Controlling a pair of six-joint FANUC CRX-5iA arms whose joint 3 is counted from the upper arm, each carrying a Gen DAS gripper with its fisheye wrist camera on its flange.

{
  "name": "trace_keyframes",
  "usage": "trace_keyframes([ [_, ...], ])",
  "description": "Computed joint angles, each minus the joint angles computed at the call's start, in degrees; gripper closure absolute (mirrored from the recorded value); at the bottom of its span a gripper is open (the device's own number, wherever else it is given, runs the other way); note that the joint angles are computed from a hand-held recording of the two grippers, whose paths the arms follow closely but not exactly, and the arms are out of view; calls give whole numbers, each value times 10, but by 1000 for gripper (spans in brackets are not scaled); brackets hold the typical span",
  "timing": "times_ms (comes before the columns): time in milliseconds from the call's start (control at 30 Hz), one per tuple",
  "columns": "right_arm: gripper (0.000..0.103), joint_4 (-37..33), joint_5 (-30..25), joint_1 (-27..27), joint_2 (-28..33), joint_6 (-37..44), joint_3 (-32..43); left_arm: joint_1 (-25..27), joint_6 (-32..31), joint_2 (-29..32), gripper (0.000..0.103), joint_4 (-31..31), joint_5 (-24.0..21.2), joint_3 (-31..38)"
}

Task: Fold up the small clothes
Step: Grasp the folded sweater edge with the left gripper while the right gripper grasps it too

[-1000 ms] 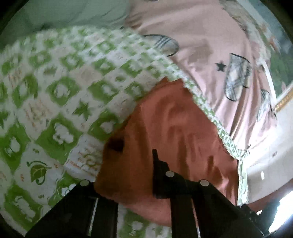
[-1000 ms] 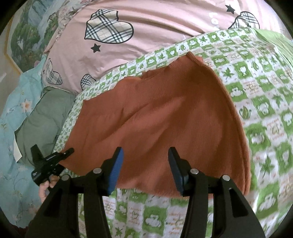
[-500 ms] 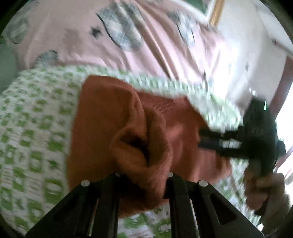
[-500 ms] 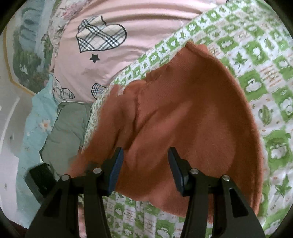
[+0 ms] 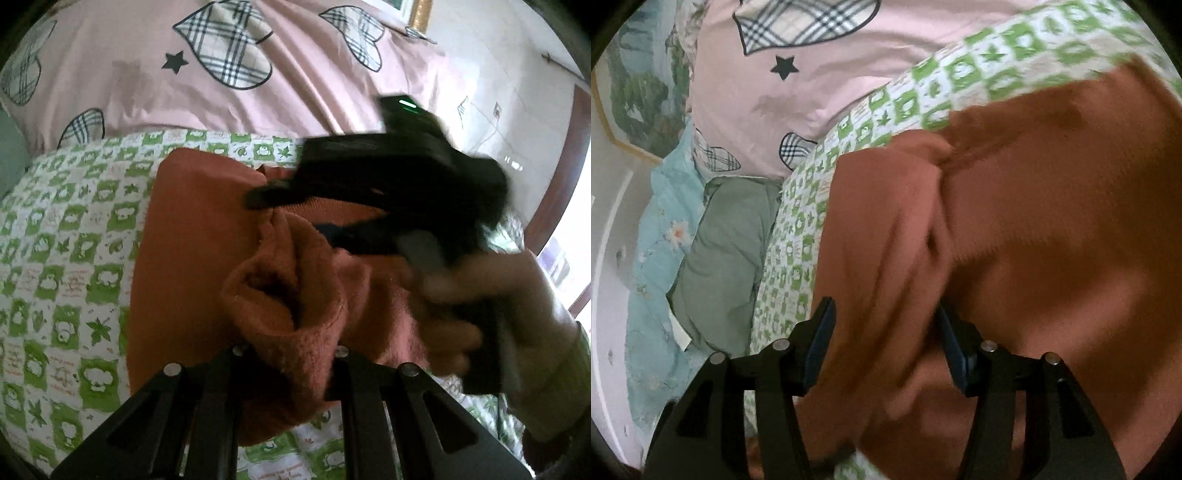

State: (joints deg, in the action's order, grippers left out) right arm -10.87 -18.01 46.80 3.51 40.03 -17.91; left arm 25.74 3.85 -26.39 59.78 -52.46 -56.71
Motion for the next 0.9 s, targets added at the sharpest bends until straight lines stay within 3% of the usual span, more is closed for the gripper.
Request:
trace_keyframes([
  [67, 61, 32, -10, 1, 19, -2, 19, -4, -2, -11, 93, -3, 5, -1],
  [100, 83, 62, -12, 5, 22, -18, 19, -3, -1, -17, 93, -3, 4, -2],
  [200, 85, 122, 11, 10, -3, -49, -6, -1, 12, -15, 93, 7, -30, 12],
  [267, 85, 226, 37, 15, -40, -125, -52, -6, 22, -12, 93, 17, -62, 23],
  [367, 85, 320, 40, 7, -101, -188, -104, -54, 38, -7, 92, 34, -81, 34],
  [500, 85, 362, -3, -8, -154, -217, -146, -138, 54, 11, 92, 48, -51, 35],
  [600, 85, 322, -33, -24, -172, -205, -166, -197, 79, 37, 92, 32, -12, 38],
  [733, 85, 278, -34, -43, -176, -186, -192, -233, 103, 59, 92, 12, 20, 38],
  [900, 85, 353, -11, -45, -183, -257, -230, -250, 103, 70, 92, 3, 41, 44],
])
